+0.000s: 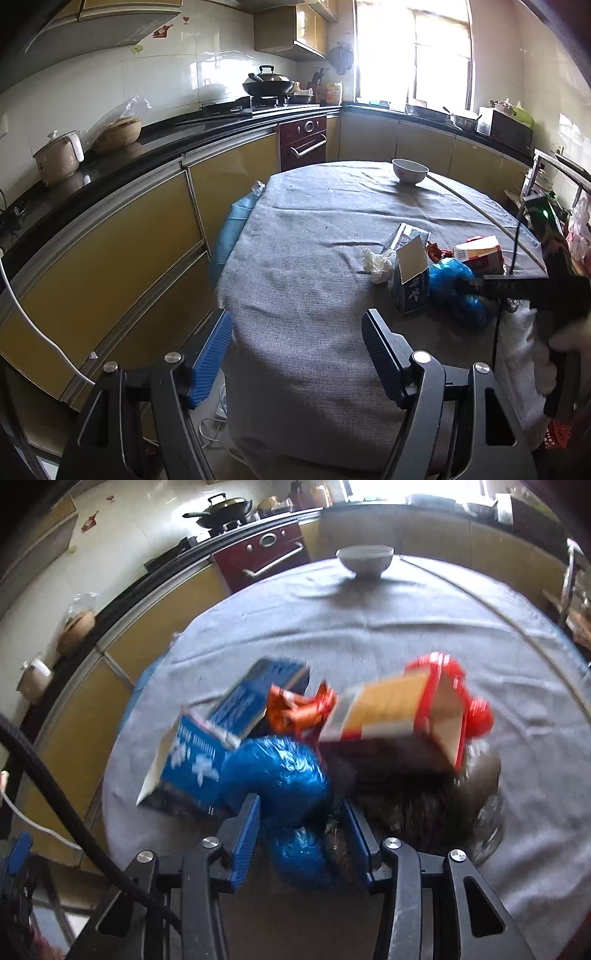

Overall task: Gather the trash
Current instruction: 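Grasp the black plastic bags with the right tool while the left tool grasps the blue bag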

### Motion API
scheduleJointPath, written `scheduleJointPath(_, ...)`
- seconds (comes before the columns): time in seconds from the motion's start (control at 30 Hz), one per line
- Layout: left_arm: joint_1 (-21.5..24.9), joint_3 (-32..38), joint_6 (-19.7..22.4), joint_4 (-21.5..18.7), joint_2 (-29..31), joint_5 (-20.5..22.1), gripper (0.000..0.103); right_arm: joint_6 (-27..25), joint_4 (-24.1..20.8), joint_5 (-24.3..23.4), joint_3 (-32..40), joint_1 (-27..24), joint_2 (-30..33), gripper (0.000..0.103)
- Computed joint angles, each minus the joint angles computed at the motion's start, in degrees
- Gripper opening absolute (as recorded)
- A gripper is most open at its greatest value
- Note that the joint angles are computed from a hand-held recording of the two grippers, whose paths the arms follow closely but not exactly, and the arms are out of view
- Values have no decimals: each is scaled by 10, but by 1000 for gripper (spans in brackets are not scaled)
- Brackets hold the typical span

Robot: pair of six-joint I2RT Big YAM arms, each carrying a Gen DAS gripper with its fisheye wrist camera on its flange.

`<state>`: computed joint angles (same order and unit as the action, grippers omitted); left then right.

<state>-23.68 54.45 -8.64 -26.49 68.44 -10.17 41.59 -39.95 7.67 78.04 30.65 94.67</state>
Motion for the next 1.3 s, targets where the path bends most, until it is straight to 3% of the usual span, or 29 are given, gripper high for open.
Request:
scheduleJointPath(0.17,-4,0,3,2,-1,0,73,-20,-51,17,-14,26,-6,44)
scheduleJointPath(0.27,-6,-1,6,2,1,-1,73,-10,-7,-8,-71,37,-48,44)
scheduleJointPath(0.43,-13,-2,8,-1,3,5,73,15,8,-13,-144,64,-122,44)
scheduleJointPath(0.57,-23,1,4,-9,7,21,73,41,56,27,-208,74,-209,44)
scheduleJointPath(0.63,-29,3,2,-14,9,33,73,51,44,88,-213,75,-233,46)
scheduleJointPath(0.67,-33,4,3,-17,11,39,73,53,31,111,-210,70,-236,46)
scheduleJointPath(0.73,-40,7,2,-24,16,49,73,62,28,106,-208,50,-236,46)
scheduleJointPath(0.87,-42,20,-9,-46,29,97,73,104,75,56,-212,3,-202,46)
scheduleJointPath(1.07,-40,38,-32,-74,51,152,73,131,119,-4,-196,-18,-126,46)
scheduleJointPath(1.13,-40,44,-40,-81,58,171,73,131,130,-2,-200,-15,-120,41)
scheduleJointPath(1.3,-48,62,-52,-89,77,206,73,128,133,43,-224,5,-149,39)
